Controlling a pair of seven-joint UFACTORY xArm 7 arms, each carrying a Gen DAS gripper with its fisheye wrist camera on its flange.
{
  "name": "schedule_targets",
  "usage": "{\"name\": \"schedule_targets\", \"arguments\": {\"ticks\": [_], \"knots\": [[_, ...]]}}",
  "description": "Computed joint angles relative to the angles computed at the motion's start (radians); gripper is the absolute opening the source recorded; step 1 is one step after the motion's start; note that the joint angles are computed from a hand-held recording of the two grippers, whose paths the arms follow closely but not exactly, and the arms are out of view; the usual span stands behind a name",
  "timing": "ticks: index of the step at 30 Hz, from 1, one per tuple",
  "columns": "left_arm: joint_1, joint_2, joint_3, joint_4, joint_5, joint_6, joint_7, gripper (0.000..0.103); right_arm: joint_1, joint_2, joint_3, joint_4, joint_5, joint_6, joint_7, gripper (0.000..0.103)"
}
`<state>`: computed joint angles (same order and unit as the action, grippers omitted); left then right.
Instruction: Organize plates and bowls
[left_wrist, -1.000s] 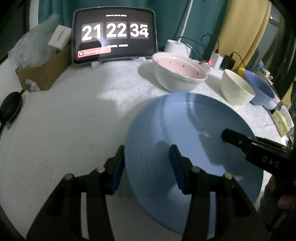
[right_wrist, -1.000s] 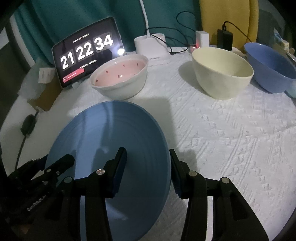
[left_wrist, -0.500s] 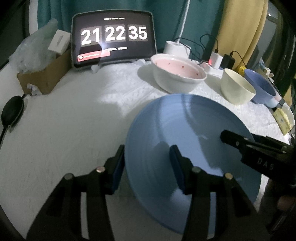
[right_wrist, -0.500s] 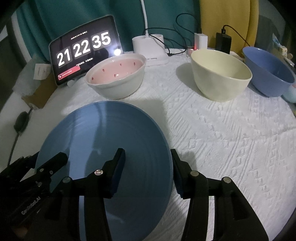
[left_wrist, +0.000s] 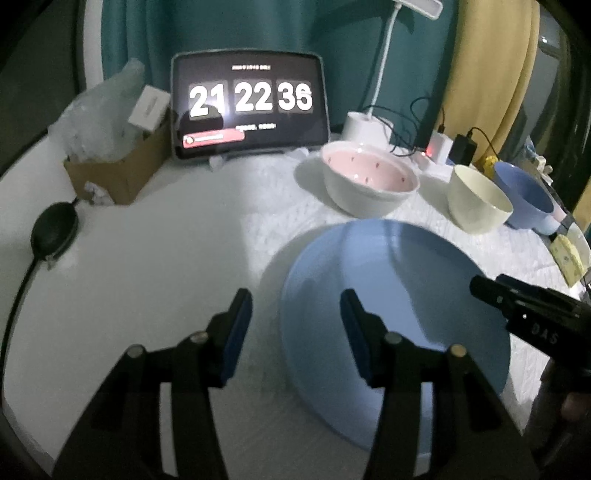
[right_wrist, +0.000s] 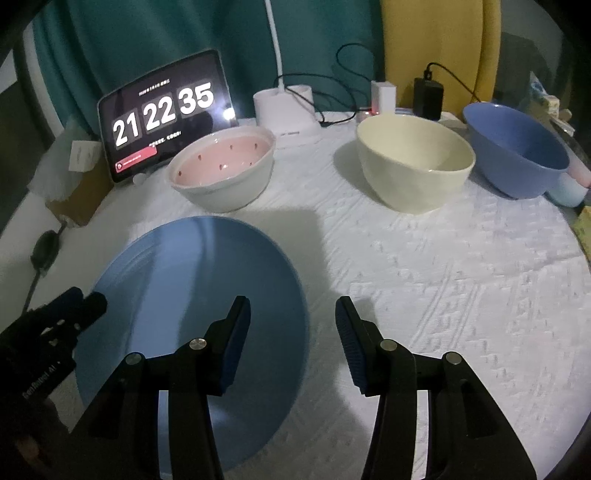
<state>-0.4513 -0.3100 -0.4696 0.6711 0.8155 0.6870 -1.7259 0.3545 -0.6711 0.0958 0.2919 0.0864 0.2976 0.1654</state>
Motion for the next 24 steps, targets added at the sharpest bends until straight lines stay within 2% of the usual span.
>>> {"name": "schedule_targets", "arguments": {"ticks": [7,15,24], "knots": [[-0.016,0.029,-0.023,0.061,0.034,0.038,-0.002,0.052,-0.019,-0.088,-0.025,-0.027,-0.006,0.029,-0.022,0.051],[-0.066,0.109,-0.02,0.169,0.091,0.082,-0.008,0.052,-0.055,-0.197,-0.071,-0.068,0.0,0.066,-0.068,0.051],[-0.17,0.251,0.033,0.327,0.157,0.123,0.005,0.052,-0.124,-0.311,-0.138,-0.104,0.02,0.115,-0.144,0.051]]}}
